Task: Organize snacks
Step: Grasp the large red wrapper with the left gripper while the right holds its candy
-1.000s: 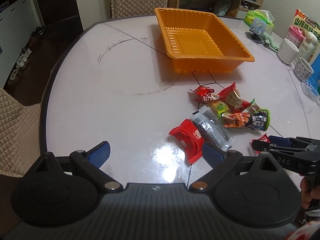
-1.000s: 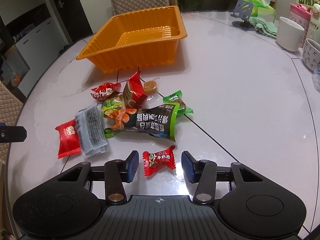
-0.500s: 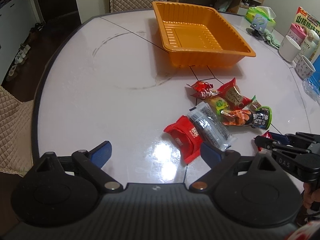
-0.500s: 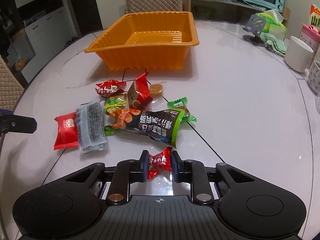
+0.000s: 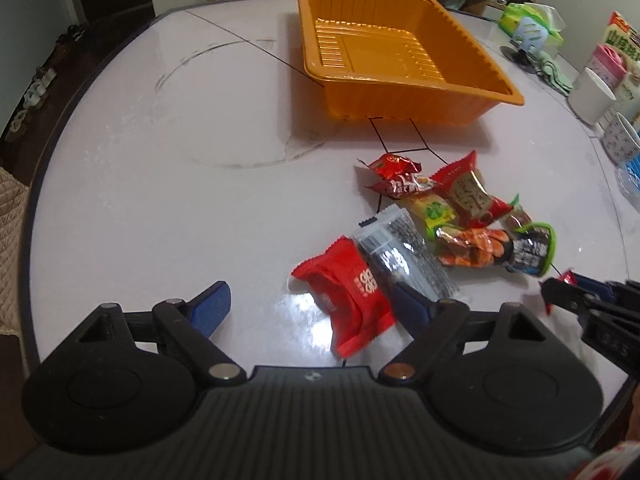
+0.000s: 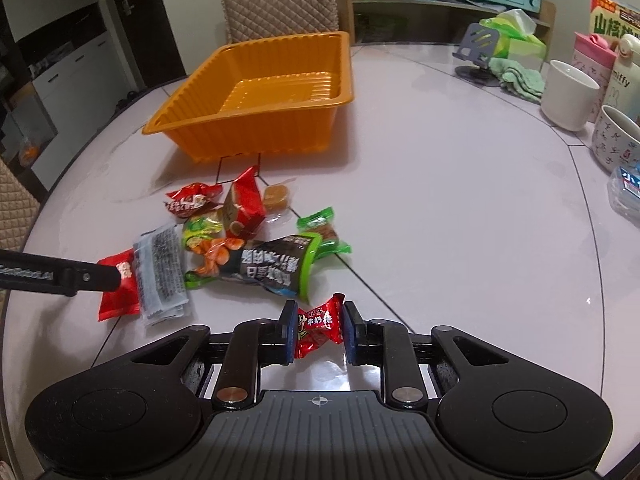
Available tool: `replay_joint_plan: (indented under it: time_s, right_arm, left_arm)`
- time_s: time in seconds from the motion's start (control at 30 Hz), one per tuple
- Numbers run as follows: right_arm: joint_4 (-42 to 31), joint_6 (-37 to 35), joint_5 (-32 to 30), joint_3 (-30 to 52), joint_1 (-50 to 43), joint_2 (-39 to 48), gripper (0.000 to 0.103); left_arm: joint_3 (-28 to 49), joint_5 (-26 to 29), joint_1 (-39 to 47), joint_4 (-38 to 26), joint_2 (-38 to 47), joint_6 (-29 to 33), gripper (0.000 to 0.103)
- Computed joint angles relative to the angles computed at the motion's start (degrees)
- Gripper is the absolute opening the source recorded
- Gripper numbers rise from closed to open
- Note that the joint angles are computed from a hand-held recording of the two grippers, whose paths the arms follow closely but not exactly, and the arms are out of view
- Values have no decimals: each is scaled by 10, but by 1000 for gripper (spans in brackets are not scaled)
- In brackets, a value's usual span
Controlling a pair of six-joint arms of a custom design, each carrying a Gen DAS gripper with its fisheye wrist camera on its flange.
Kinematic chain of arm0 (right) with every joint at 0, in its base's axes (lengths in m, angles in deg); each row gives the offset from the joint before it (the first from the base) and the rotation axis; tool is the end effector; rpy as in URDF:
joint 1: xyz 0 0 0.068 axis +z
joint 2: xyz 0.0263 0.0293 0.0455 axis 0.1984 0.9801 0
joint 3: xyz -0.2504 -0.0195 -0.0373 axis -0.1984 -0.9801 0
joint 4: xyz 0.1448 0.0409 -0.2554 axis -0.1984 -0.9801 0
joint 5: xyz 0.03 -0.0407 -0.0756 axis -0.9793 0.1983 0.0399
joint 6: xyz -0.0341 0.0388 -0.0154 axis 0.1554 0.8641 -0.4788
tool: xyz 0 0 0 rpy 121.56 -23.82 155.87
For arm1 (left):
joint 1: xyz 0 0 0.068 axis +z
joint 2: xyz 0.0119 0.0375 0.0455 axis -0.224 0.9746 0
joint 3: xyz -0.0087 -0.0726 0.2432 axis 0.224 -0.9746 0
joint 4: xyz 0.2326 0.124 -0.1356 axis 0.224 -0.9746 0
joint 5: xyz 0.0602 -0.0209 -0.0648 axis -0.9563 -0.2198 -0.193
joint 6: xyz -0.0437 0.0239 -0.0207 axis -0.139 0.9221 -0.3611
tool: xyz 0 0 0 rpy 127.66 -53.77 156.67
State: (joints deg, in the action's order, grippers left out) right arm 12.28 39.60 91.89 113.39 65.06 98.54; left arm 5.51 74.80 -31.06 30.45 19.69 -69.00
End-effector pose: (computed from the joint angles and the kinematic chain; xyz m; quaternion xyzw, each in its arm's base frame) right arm 0.1674 0.1968 0.0503 0.1448 0.9327 0.0455 0.3272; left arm 0.3242 -0.1103 0.0599 0.1893 0.9515 -0.0852 0.2272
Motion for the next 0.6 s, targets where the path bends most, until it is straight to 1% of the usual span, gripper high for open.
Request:
replay_joint_plan:
  time_s: [0.2, 0.23, 0.33, 0.5, 0.57, 0.6]
  right_arm:
    - [-4, 2, -4, -11, -11, -13, 24]
    - [-3, 0, -7, -13, -15, -16, 24]
    - [1, -4, -10, -17, -20, -18, 24]
    - [10, -14, -15, -24, -28, -24, 23]
    - [15, -17, -17, -27, -29, -26, 24]
    - [17, -19, -19, -29, -30, -27, 24]
  left_arm:
    - [19, -20, -10, 13, 33, -11, 84]
    - [19, -22, -10, 16, 35, -12, 82]
    - [22, -15, -3, 12, 39, -5, 79]
    - [6, -13, 11, 15, 22, 12, 68]
    - [3, -8, 17, 11, 17, 15, 62]
    - [1, -5, 19, 9, 14, 17, 57]
